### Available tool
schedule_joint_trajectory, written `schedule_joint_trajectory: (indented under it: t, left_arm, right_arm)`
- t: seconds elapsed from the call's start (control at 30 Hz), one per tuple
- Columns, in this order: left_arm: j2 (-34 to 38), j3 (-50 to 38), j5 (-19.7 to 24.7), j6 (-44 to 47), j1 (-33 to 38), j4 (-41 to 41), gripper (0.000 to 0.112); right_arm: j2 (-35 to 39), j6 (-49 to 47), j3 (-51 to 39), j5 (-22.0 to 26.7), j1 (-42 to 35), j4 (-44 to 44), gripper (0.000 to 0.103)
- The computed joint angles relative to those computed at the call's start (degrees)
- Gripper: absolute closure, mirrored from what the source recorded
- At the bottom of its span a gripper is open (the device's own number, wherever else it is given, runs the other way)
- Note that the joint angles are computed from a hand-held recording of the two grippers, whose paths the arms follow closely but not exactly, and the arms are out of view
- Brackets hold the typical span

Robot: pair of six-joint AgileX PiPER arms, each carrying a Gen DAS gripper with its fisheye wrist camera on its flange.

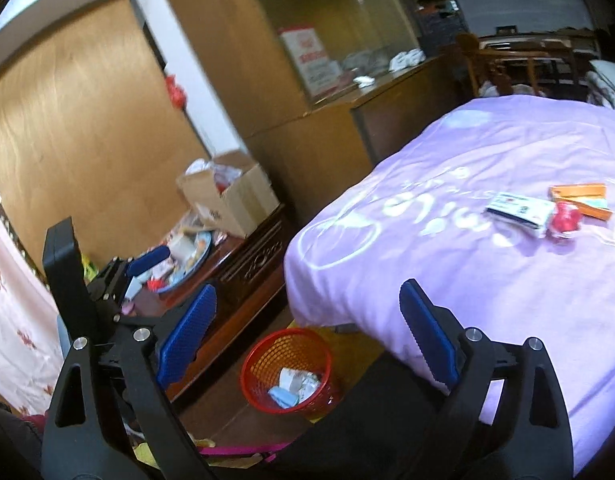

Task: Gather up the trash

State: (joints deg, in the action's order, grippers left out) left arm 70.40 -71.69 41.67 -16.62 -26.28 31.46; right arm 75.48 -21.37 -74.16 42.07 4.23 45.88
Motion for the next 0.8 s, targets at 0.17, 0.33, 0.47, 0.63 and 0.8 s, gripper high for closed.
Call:
schedule_joint_trajectory:
  t: [0.17, 0.33, 0.47, 0.63, 0.8]
  left_arm:
    - [6.75, -4.65, 2.67, -3.70, -6.36, 2.98, 0.015]
    - [16.04, -12.67, 1.61, -2.63, -6.84, -3.13, 0.015]
    - [25.72, -21.63, 2.20, 0.52, -6.82, -10.47, 0.015]
    - [37.05, -32.85, 5.74, 2.37, -8.41, -12.24, 0.015]
    - [47.84, -47.13, 10.87, 6.01, -8.58, -16.28, 0.015]
  right_arm:
    - [1.31, -8.01, 2.48, 3.70, -11.14, 9.88, 0.013]
    - [3.75, -10.05, 4.32, 2.76, -18.55, 11.38, 0.013]
    - [6.21, -10.70, 5.68, -1.21, -23.33, 8.81, 0.013]
    - [10.26, -6.75, 4.82, -7.15, -26.05, 1.43, 0.013]
    - [16.00, -0.21, -0.14, -9.70, -28.36, -6.95, 0.013]
